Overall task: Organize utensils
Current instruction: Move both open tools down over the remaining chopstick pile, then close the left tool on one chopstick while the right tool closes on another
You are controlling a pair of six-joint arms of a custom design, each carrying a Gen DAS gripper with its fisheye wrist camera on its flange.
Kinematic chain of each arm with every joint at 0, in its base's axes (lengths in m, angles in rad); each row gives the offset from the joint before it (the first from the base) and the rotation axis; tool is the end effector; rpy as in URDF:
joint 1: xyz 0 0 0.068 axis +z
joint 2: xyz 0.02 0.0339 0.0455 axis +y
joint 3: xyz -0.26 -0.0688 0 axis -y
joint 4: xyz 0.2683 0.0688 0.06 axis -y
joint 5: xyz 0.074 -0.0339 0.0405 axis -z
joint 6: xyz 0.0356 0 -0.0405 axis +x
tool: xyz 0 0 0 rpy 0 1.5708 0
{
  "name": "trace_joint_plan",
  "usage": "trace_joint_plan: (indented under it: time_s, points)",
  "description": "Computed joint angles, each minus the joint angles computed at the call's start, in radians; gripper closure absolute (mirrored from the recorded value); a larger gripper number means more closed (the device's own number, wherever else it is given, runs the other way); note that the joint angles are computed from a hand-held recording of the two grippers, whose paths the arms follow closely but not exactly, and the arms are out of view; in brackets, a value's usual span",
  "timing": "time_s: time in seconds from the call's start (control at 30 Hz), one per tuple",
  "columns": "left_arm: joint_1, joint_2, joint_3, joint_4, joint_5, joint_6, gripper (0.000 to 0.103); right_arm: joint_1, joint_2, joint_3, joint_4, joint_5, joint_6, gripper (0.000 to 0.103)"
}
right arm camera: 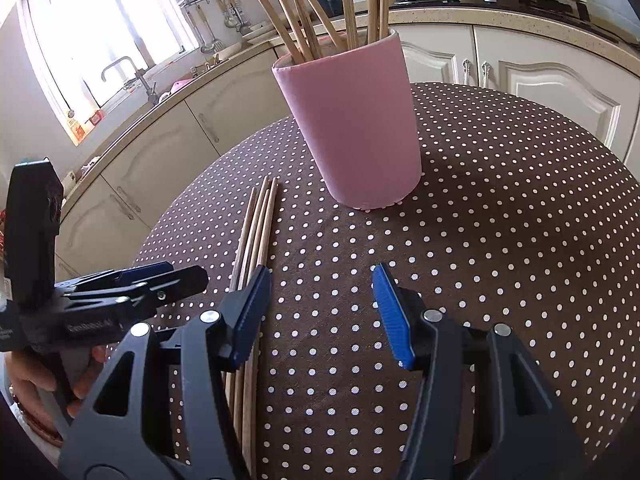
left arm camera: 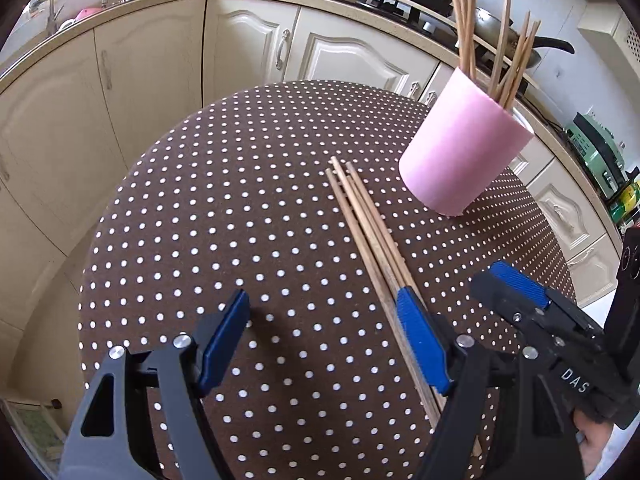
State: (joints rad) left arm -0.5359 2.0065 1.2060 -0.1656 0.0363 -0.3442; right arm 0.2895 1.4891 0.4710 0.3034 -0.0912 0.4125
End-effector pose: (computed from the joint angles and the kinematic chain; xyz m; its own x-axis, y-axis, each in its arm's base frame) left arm 0.3621 -0.2165 0.1083 -0.8440 0.1090 -0.5251 0.2584 0.9407 -0.2199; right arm 0.2611 0.0811 0.1040 -0.7158 0.2033 -0.6680 -0.0690 0.9314 0.3575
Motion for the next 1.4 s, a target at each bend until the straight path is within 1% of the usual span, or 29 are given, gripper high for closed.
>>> trace_joint_plan:
  time_s: [0.13, 0.33, 0.53, 0.7, 0.83, 0.9, 0.93, 1.03, 1.07, 1.1, 1.13, 1.2, 1.23, 1.3, 1.33, 1.37, 1.4]
  points:
    - [-0.044, 0.042, 0.065, -0.052, -0.064, 0.004, 0.028, -0.015, 0.001, -0.002, 0.005, -0.014, 0.0, 0.05]
    - [-0.093, 0.114, 0.195, -0.188, -0.171, 0.024, 0.028, -0.042, -0.01, -0.006, 0.0, -0.038, -0.013, 0.049]
    - [-0.085, 0.148, 0.275, -0.277, -0.16, 0.019, 0.028, -0.059, -0.005, 0.003, -0.017, -0.059, -0.026, 0.048]
    - [-0.083, 0.158, 0.299, -0.303, -0.157, 0.022, 0.028, -0.071, 0.022, 0.023, -0.035, -0.074, -0.031, 0.048]
    - [-0.077, 0.195, 0.357, -0.324, -0.159, 0.033, 0.028, -0.072, 0.045, 0.039, -0.045, -0.079, -0.033, 0.048]
    - [-0.088, 0.202, 0.365, -0.334, -0.185, 0.041, 0.028, -0.07, 0.053, 0.045, -0.046, -0.082, -0.027, 0.047]
    - [-0.098, 0.213, 0.379, -0.346, -0.214, 0.053, 0.029, -0.07, 0.055, 0.048, -0.049, -0.081, -0.026, 0.047]
    - [-0.093, 0.194, 0.345, -0.319, -0.206, 0.075, 0.03, -0.072, 0.058, 0.063, -0.07, -0.082, -0.029, 0.047]
    - [-0.09, 0.187, 0.335, -0.312, -0.203, 0.081, 0.034, -0.071, 0.058, 0.068, -0.081, -0.079, -0.035, 0.047]
    - [-0.086, 0.179, 0.323, -0.305, -0.201, 0.089, 0.041, -0.069, 0.06, 0.076, -0.091, -0.075, -0.041, 0.047]
    - [-0.082, 0.17, 0.313, -0.3, -0.197, 0.099, 0.044, -0.068, 0.066, 0.086, -0.103, -0.074, -0.048, 0.047]
    - [-0.077, 0.152, 0.285, -0.282, -0.191, 0.114, 0.057, -0.062, 0.081, 0.107, -0.123, -0.071, -0.058, 0.048]
    - [-0.073, 0.145, 0.273, -0.274, -0.188, 0.12, 0.06, -0.054, 0.087, 0.12, -0.137, -0.065, -0.068, 0.048]
    - [-0.065, 0.129, 0.244, -0.251, -0.182, 0.135, 0.071, -0.029, 0.099, 0.152, -0.176, -0.036, -0.092, 0.048]
    - [-0.059, 0.122, 0.233, -0.241, -0.178, 0.14, 0.075, -0.017, 0.106, 0.169, -0.196, -0.029, -0.104, 0.048]
    - [-0.056, 0.115, 0.217, -0.227, -0.173, 0.146, 0.082, -0.007, 0.116, 0.189, -0.219, -0.024, -0.12, 0.048]
    - [-0.051, 0.113, 0.21, -0.218, -0.167, 0.148, 0.087, 0.004, 0.124, 0.206, -0.237, -0.016, -0.129, 0.048]
